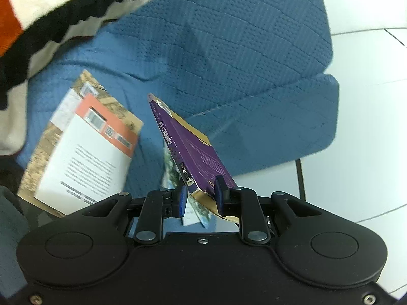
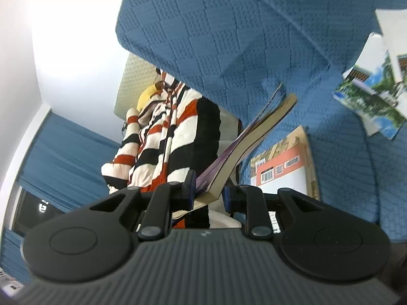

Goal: Organize objects
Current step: 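Carry the purple paperback with the left gripper over the white book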

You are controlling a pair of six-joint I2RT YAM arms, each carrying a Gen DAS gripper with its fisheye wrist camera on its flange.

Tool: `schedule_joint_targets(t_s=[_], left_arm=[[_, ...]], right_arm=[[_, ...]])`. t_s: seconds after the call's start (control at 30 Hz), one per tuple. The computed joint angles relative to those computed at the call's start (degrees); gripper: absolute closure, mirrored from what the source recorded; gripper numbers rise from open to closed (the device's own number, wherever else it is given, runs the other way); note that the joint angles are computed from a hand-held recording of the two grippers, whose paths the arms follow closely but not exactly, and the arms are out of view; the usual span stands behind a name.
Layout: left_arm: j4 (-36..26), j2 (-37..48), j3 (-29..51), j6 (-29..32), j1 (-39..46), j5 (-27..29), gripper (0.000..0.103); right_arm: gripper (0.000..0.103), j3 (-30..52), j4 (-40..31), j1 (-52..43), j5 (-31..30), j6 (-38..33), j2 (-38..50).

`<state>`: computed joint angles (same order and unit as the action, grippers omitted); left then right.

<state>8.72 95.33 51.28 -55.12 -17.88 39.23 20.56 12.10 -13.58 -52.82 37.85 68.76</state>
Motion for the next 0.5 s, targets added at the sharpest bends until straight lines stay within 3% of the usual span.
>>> schedule_joint_targets(t_s=[0.33, 0.5], left_arm=[[0.4, 6.7, -1.2, 6.7, 3.9, 0.2, 0.082], [-1.7, 10.3, -0.1, 10.4, 3.8, -1.3, 0.081]], right_arm=[[0.078, -0.5, 16.1, 7.6, 4.1, 2.4, 17.5], [0.078, 1.1, 18.2, 9.6, 5.4, 0.8, 25.3]])
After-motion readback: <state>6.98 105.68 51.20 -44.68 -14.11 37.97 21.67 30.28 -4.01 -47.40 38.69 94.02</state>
